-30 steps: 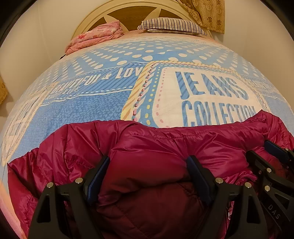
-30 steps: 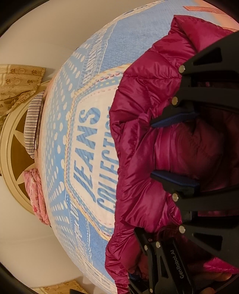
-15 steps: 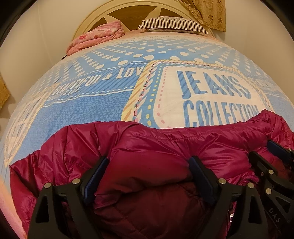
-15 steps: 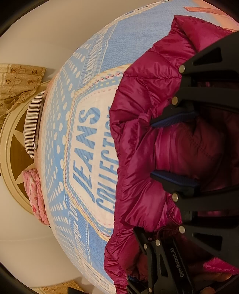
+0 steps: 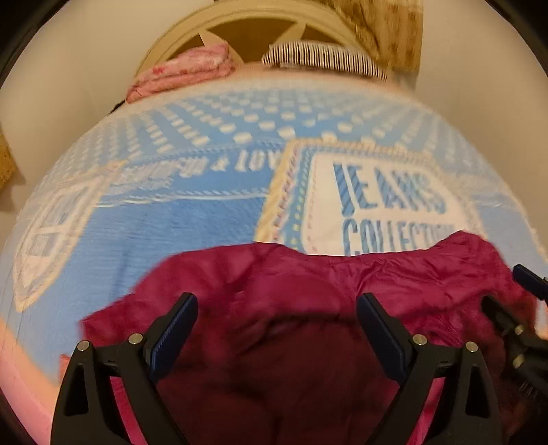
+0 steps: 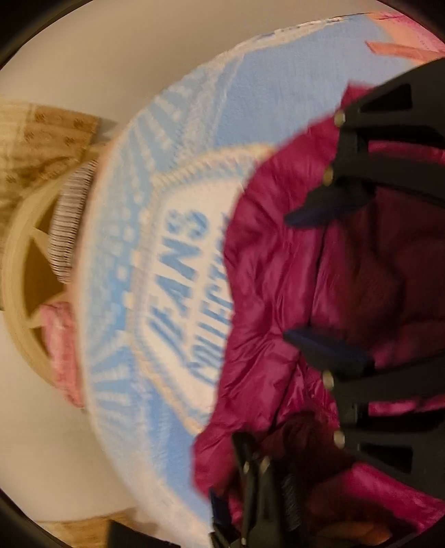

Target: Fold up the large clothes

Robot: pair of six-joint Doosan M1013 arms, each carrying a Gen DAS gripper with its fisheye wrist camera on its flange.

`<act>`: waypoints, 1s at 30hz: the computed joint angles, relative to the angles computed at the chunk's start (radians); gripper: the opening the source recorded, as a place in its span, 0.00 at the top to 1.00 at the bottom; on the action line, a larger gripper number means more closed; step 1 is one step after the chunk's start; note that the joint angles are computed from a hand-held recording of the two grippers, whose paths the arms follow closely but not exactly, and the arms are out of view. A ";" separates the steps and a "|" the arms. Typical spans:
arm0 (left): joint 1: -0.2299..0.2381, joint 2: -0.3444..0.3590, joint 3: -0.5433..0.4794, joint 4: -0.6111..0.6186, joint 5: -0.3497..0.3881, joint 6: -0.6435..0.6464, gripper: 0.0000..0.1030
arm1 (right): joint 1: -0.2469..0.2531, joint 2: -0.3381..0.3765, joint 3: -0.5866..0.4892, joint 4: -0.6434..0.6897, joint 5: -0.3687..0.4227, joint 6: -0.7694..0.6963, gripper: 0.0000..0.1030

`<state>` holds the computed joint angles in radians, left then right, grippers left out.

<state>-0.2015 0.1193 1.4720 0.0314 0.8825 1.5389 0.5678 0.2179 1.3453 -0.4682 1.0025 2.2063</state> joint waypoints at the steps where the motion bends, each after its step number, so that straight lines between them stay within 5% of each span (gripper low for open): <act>1: 0.013 -0.030 0.022 -0.001 -0.013 0.013 0.09 | 0.001 -0.028 0.024 -0.012 -0.019 0.016 0.25; 7: 0.081 -0.217 0.206 0.023 -0.024 0.099 0.09 | 0.004 -0.185 0.167 0.130 -0.014 0.034 0.24; 15: 0.207 -0.433 0.422 -0.072 0.041 0.238 0.09 | 0.159 -0.387 0.374 0.100 0.089 0.267 0.23; 22: 0.267 -0.568 0.526 -0.112 0.033 0.325 0.09 | 0.297 -0.453 0.441 0.025 0.163 0.453 0.22; 30: 0.302 -0.636 0.572 -0.164 0.069 0.383 0.09 | 0.410 -0.483 0.486 -0.045 0.192 0.620 0.22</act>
